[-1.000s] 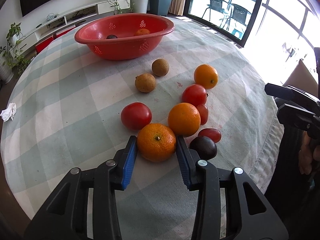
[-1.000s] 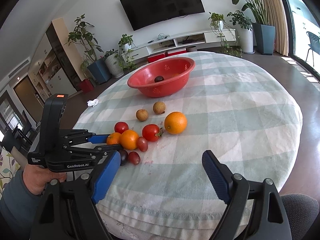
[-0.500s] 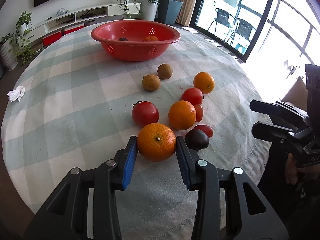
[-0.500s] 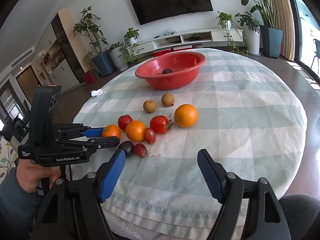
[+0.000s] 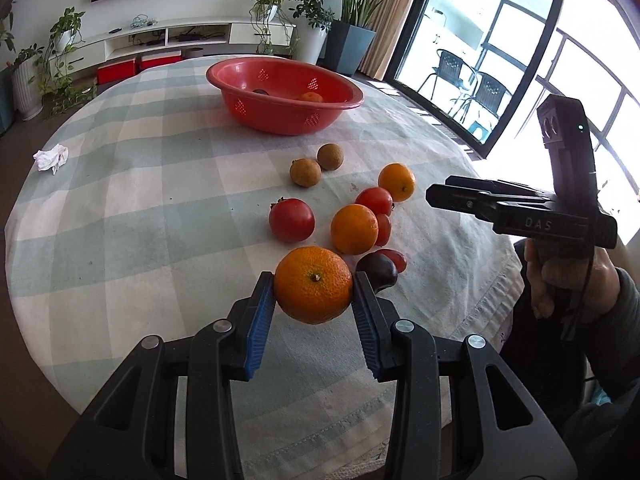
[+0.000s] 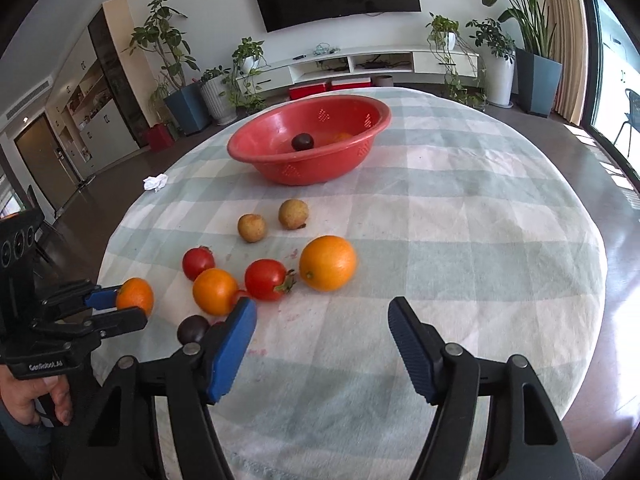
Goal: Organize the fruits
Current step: 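Close the left tool on the mandarin while the right grasps a large orange, then carry the mandarin in the left tool while the right carries the orange to the bowl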
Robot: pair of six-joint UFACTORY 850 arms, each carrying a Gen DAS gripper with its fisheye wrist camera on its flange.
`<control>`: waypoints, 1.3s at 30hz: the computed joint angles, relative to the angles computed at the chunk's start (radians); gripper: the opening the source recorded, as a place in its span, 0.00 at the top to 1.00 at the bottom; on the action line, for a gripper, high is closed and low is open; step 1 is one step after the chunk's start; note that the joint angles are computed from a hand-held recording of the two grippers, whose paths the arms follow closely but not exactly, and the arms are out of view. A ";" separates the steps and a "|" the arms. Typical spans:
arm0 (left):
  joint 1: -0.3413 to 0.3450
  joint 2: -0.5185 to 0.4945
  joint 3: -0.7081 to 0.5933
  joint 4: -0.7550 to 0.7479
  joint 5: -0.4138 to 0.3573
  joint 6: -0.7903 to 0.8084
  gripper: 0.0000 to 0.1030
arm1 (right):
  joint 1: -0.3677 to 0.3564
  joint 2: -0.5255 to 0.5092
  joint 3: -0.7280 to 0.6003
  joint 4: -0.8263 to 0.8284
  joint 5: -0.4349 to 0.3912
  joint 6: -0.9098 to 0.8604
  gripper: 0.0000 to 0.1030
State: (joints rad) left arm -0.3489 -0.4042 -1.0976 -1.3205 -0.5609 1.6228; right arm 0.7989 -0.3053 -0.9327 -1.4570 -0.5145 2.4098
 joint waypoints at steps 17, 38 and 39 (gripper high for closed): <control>-0.001 -0.009 -0.007 -0.011 0.003 -0.011 0.65 | -0.121 -0.061 -0.043 -0.106 0.211 0.175 0.42; 0.001 -0.015 -0.012 -0.008 -0.002 -0.014 0.65 | -0.133 -0.062 -0.045 -0.131 0.236 0.182 0.58; 0.001 -0.015 -0.012 -0.009 -0.002 -0.013 0.65 | -0.132 -0.060 -0.040 -0.149 0.236 0.204 0.58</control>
